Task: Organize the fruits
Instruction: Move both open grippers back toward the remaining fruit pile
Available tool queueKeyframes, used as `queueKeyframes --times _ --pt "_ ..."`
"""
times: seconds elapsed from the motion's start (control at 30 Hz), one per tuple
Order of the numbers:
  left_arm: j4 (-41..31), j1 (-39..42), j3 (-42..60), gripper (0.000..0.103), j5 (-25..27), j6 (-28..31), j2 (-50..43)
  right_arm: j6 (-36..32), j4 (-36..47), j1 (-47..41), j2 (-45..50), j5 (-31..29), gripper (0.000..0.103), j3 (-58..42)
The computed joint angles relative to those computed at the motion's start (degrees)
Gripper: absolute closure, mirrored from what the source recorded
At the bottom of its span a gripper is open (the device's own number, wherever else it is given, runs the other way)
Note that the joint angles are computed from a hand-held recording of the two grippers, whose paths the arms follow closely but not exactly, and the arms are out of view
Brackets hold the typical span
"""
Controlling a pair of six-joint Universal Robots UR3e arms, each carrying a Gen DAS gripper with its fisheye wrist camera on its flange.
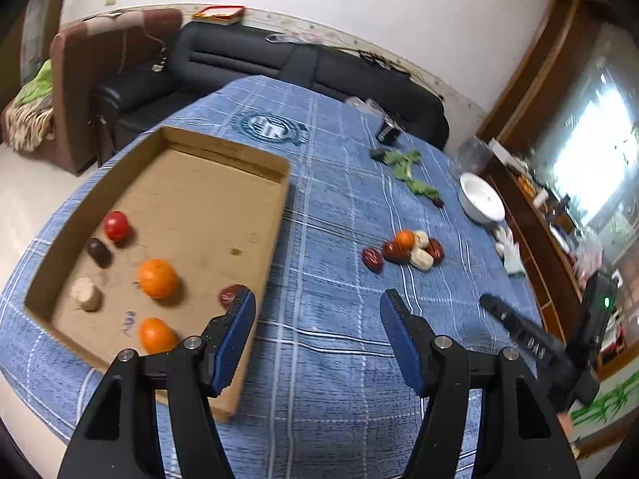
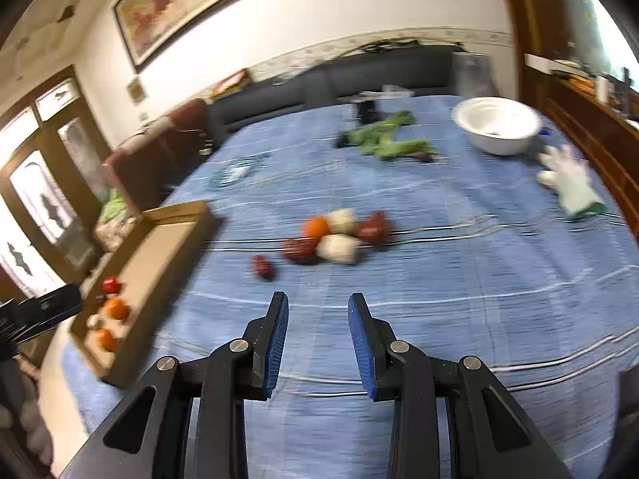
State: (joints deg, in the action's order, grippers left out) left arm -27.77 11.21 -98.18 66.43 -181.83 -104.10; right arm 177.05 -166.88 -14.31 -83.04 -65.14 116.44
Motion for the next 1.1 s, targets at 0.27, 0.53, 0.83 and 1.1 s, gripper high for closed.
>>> queueKeyframes --times 0.27,0.53,0.83,1.1 --pt "-1.6 -5.2 6.1 0.039 4.2 0.2 -6.8 -2.2 5.4 -2.6 8.0 0.9 0.069 -8.9" --pt "-3.1 -8.0 13.1 0.039 7.4 0.8 -13.7 2.3 9.6 3.7 23.1 0.0 0.069 -26.9" --pt "-4.5 -11.5 27.2 0.039 9.1 2.9 -25.6 4.4 9.3 8.0 29.5 -6.8 0.066 -34.4" --pt "-8.8 -12.8 41.4 0.039 5.3 2.1 -36.1 4.8 5.5 5.6 29.0 -0.9 0.067 -30.5"
